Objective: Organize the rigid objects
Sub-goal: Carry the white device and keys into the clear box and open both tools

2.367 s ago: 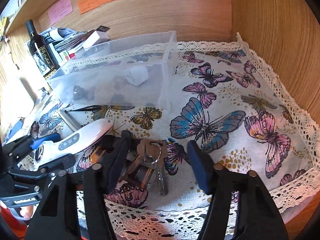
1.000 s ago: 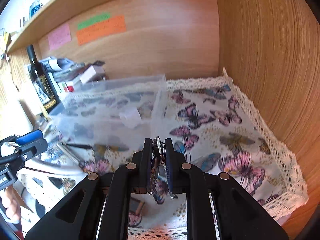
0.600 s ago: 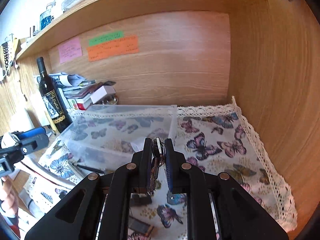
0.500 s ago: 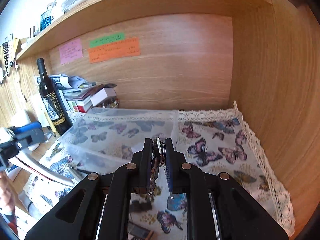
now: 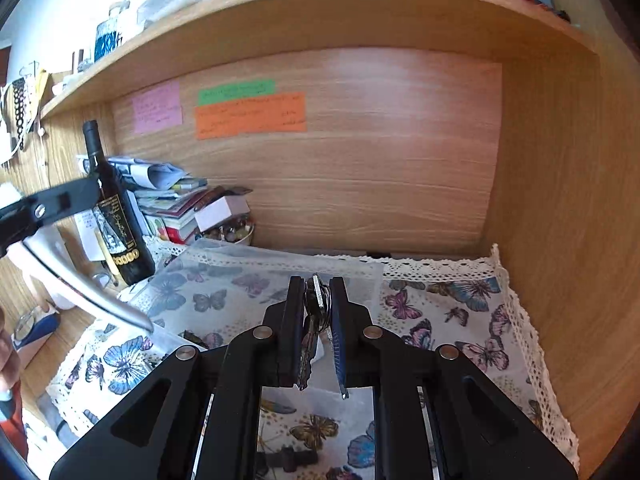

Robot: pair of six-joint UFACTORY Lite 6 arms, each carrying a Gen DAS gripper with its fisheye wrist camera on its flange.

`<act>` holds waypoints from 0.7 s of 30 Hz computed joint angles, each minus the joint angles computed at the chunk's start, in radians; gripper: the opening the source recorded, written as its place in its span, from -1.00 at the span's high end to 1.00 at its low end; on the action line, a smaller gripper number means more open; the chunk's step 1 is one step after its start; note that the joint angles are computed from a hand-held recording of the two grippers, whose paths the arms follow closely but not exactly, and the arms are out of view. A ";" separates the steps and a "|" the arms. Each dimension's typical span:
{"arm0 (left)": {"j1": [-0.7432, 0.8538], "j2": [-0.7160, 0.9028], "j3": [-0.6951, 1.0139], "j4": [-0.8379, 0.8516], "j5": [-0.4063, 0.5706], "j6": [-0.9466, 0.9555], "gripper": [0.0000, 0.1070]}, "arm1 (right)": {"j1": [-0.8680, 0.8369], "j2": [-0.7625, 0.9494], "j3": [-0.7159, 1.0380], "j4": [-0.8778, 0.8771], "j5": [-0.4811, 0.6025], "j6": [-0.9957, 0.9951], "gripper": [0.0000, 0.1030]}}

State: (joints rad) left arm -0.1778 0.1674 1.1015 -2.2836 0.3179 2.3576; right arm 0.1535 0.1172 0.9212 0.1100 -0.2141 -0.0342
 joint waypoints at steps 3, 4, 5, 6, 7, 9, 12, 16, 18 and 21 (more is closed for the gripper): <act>-0.011 0.106 0.090 -0.045 -0.024 0.036 0.24 | -0.007 0.064 0.049 -0.145 0.018 0.140 0.78; -0.018 0.151 0.129 -0.053 -0.042 0.044 0.24 | -0.008 0.089 0.068 -0.199 0.025 0.193 0.78; -0.024 0.191 0.164 -0.057 -0.058 0.051 0.24 | -0.008 0.106 0.081 -0.220 0.027 0.211 0.78; -0.027 0.232 0.201 -0.022 -0.070 0.018 0.24 | -0.007 0.120 0.092 -0.217 0.030 0.203 0.78; -0.029 0.279 0.247 0.054 -0.082 -0.057 0.24 | -0.005 0.134 0.102 -0.200 0.032 0.183 0.78; -0.038 0.352 0.318 0.158 -0.103 -0.161 0.24 | -0.007 0.169 0.129 -0.226 0.041 0.206 0.78; -0.047 0.426 0.385 0.258 -0.109 -0.259 0.24 | -0.010 0.215 0.165 -0.216 0.059 0.195 0.78; -0.049 0.493 0.440 0.368 -0.113 -0.370 0.24 | -0.019 0.245 0.181 -0.266 0.071 0.249 0.78; -0.043 0.533 0.474 0.461 -0.120 -0.466 0.23 | -0.022 0.247 0.179 -0.260 0.069 0.244 0.78; -0.023 0.551 0.487 0.520 -0.102 -0.532 0.23 | -0.018 0.234 0.162 -0.242 0.065 0.226 0.78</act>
